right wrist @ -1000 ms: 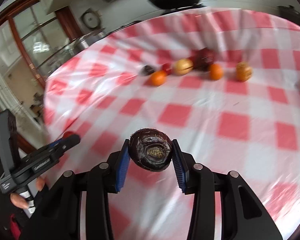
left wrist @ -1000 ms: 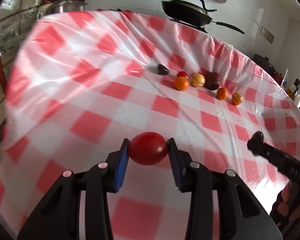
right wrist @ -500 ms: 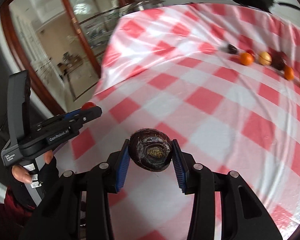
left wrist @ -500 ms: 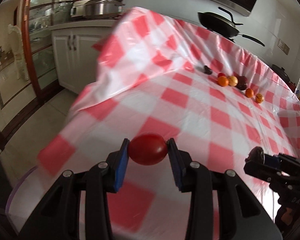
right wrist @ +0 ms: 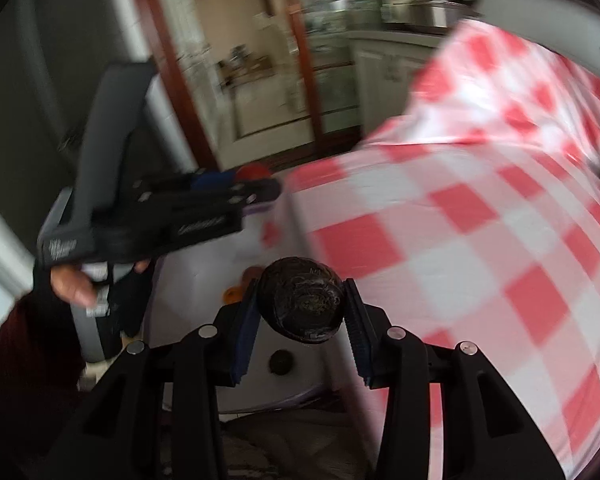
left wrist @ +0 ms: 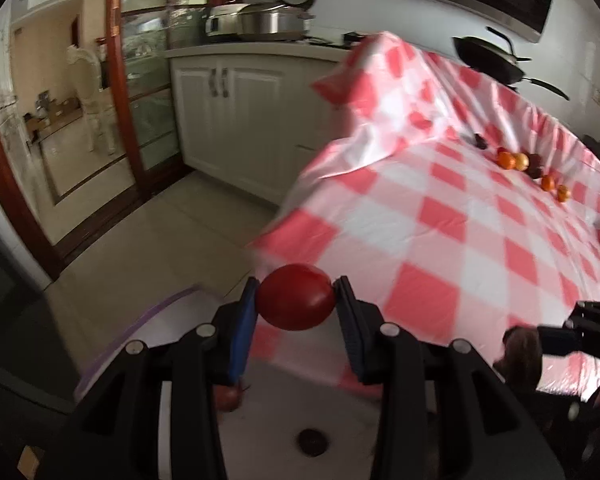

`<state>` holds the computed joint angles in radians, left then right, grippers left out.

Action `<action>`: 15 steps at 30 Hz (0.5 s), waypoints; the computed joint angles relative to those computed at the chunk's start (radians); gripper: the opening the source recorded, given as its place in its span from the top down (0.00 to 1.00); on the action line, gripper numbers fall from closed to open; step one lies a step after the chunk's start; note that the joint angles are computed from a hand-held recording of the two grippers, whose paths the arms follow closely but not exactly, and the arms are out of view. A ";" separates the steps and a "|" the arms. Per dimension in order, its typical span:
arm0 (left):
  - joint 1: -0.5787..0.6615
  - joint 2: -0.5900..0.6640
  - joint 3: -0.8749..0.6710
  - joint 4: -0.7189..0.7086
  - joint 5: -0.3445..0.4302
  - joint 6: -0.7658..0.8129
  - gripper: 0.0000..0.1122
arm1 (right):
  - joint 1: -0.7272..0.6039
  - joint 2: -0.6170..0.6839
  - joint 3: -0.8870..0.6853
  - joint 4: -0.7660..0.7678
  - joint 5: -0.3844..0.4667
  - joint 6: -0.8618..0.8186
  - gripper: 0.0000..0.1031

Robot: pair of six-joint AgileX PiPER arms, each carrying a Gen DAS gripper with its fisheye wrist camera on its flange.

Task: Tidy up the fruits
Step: 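Carry the tomato and dark fruit to the white box and lower them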

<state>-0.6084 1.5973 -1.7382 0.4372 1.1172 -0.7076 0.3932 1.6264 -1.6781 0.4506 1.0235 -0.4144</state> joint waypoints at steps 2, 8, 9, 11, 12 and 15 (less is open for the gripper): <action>0.019 -0.034 0.051 -0.001 -0.002 -0.011 0.65 | 0.056 0.016 -0.006 -0.036 0.006 -0.003 0.60; 0.072 -0.096 0.227 0.013 -0.015 -0.058 0.65 | 0.203 0.121 -0.046 -0.141 0.066 -0.020 0.60; 0.086 -0.095 0.252 0.007 -0.023 -0.060 0.65 | 0.233 0.153 -0.055 -0.178 0.072 -0.022 0.60; 0.114 -0.082 0.306 0.001 -0.042 -0.074 0.65 | 0.268 0.212 -0.078 -0.219 0.089 -0.015 0.60; 0.131 -0.069 0.330 -0.006 -0.050 -0.074 0.65 | 0.285 0.248 -0.089 -0.240 0.098 -0.011 0.60; 0.166 -0.024 0.377 -0.023 -0.047 -0.059 0.65 | 0.330 0.336 -0.122 -0.307 0.120 0.004 0.60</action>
<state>-0.4421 1.5733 -1.3615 0.4144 1.0706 -0.7667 0.7230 1.9628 -1.8004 0.1439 1.1433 -0.4102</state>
